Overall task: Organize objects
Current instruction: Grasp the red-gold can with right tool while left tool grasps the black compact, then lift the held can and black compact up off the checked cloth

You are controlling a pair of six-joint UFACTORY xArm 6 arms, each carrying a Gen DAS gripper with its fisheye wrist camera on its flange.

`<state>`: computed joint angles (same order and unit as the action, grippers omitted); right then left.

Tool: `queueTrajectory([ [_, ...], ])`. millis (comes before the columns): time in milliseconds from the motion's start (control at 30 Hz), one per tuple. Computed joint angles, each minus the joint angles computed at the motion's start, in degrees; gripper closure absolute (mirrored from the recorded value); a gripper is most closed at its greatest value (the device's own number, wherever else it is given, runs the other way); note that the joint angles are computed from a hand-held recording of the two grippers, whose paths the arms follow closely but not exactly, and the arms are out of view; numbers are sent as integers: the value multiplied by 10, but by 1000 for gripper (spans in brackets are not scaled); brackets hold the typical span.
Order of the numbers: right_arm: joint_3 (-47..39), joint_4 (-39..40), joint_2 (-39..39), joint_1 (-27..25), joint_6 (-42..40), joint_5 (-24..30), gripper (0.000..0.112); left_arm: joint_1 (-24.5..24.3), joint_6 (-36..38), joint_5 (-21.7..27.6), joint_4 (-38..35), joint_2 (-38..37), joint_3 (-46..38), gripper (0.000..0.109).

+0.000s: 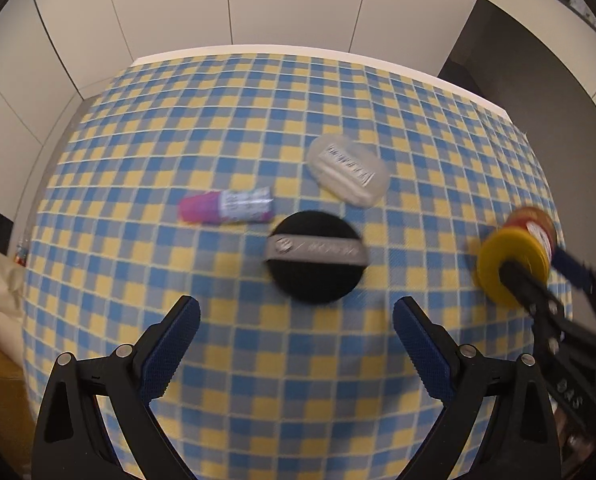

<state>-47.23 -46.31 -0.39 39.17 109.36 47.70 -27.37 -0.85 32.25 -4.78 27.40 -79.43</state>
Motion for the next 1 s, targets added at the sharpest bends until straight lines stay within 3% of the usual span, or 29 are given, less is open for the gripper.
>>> queueTrajectory([
  [133,28,10,-25,5,32,3,42,-13,-48,2,42,31,-35,45],
  [167,31,9,-26,8,39,1,42,-16,-61,-7,58,34,-35,57],
  [200,32,6,-26,6,45,-4,42,-18,-76,-10,77,36,-37,60],
  [633,2,32,-16,19,30,28,42,-1,-72,-26,114,-18,25,64],
  [1000,-26,72,-22,19,6,57,42,19,-66,0,124,-85,48,64],
])
